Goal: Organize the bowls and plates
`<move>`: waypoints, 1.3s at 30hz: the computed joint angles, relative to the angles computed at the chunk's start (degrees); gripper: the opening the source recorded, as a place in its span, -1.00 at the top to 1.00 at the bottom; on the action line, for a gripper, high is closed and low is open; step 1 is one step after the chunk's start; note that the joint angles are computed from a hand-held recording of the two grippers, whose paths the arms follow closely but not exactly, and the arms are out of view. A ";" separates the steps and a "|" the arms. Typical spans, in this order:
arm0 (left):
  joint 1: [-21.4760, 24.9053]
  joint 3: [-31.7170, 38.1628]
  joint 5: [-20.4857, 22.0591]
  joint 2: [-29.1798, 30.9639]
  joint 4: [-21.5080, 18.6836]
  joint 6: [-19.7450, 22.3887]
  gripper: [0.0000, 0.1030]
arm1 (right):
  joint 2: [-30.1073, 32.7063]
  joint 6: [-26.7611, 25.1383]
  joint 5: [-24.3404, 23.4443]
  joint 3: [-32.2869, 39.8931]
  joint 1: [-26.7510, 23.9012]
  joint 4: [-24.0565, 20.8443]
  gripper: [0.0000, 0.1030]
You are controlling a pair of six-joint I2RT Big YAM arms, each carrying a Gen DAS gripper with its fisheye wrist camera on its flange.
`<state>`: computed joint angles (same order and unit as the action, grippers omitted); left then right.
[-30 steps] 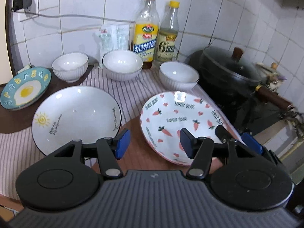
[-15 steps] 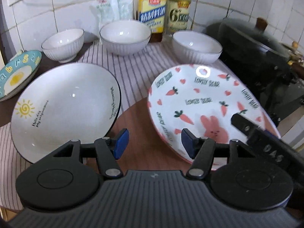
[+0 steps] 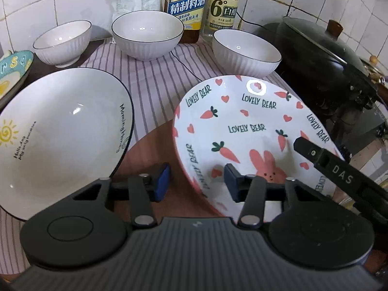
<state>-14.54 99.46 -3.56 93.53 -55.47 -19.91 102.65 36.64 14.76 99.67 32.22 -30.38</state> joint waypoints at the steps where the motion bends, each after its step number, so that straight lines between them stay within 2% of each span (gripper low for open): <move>1: 0.06 0.03 0.50 0.04 0.17 -0.37 0.33 | 0.01 0.24 0.01 0.03 -0.15 -0.26 0.39; 2: 0.17 0.05 1.47 0.06 0.34 -0.65 0.40 | -0.16 0.44 -0.20 -0.35 -0.32 -0.02 0.44; 4: 0.04 -0.14 1.24 -0.03 0.52 -1.24 0.41 | -0.60 -1.10 -1.13 -1.16 -0.58 0.48 0.52; 10: 0.51 -1.35 2.33 -0.66 1.87 -2.40 0.44 | -0.59 -1.46 -2.88 -0.22 -0.98 -1.63 0.54; 17: 0.62 0.72 2.73 0.48 -0.50 -0.94 0.45 | -0.42 -0.67 -2.56 0.30 -0.90 -2.40 0.53; 21: 0.51 1.61 2.24 0.67 -2.36 -0.69 0.45 | -0.73 0.04 -4.05 0.37 -1.16 -3.12 0.56; 27: 0.74 0.13 2.20 -0.79 -2.75 -0.25 0.45 | -2.22 -0.07 -4.50 -1.17 -0.56 -3.48 0.57; 33: 0.53 -0.07 1.44 -2.81 -4.10 2.77 0.45 | -4.01 0.36 -4.44 -2.53 0.08 -2.72 0.59; 39: 1.14 -1.76 1.76 -5.54 -4.94 2.48 0.45 | -5.36 0.79 -4.65 -3.27 1.16 -2.15 0.59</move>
